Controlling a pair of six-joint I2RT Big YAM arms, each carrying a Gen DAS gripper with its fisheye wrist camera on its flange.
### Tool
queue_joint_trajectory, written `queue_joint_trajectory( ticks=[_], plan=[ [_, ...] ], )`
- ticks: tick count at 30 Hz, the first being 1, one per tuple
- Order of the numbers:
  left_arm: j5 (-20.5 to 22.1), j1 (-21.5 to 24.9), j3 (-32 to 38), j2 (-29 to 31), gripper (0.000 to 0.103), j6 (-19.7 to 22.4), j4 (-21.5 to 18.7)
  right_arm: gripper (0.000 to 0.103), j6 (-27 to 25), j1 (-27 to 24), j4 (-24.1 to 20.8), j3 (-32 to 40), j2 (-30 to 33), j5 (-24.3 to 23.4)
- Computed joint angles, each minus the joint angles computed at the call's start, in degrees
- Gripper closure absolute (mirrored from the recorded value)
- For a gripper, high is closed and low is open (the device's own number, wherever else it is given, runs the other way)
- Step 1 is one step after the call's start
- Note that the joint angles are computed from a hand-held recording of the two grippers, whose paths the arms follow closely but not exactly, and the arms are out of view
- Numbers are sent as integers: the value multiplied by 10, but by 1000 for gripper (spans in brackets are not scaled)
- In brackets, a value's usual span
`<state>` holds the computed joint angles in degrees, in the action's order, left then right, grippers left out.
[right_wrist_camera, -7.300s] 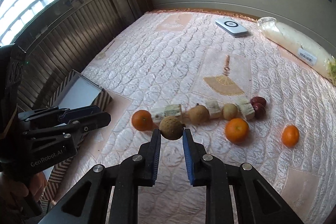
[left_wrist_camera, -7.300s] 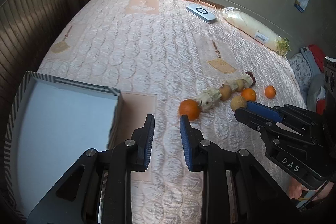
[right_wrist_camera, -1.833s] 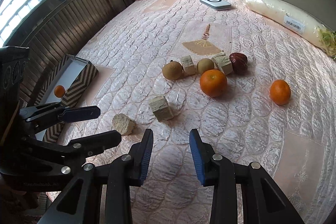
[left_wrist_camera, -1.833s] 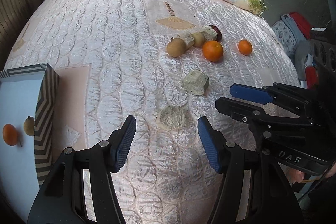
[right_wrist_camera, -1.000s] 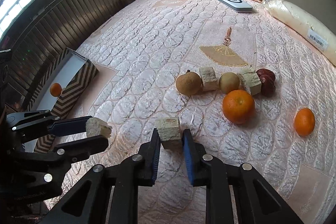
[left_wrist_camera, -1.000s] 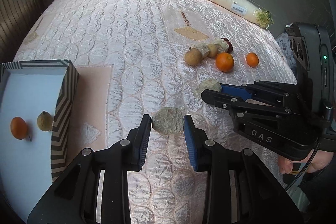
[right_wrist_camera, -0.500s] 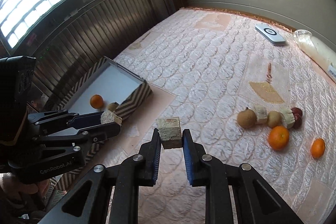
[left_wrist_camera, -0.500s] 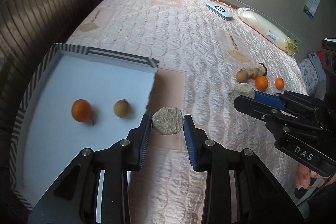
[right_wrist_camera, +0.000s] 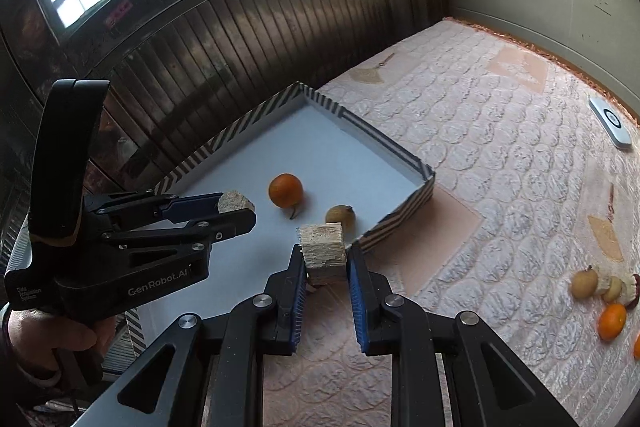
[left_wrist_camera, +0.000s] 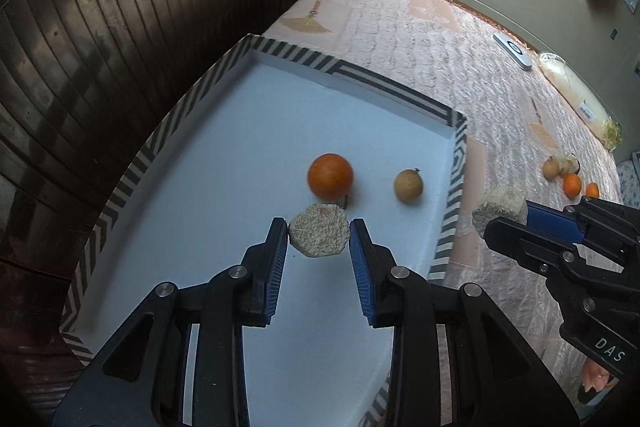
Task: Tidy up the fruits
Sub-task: 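Carry the cake and cube into the white tray and open both tools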
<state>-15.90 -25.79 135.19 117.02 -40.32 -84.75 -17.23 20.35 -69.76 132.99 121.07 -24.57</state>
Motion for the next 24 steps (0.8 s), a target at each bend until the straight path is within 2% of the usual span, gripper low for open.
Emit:
queue_joint_trajectory(
  ticks=[8, 15, 24],
  plan=[
    [-2, 19, -73, -32, 72, -26, 22, 84, -29, 35, -44, 56, 42, 15],
    [-6, 26, -93, -39, 72, -34, 31, 84, -50, 53, -80, 109, 81, 38],
    [-2, 30, -99, -35, 72, -42, 35, 84, -54, 65, -97, 163, 123, 70]
  ],
)
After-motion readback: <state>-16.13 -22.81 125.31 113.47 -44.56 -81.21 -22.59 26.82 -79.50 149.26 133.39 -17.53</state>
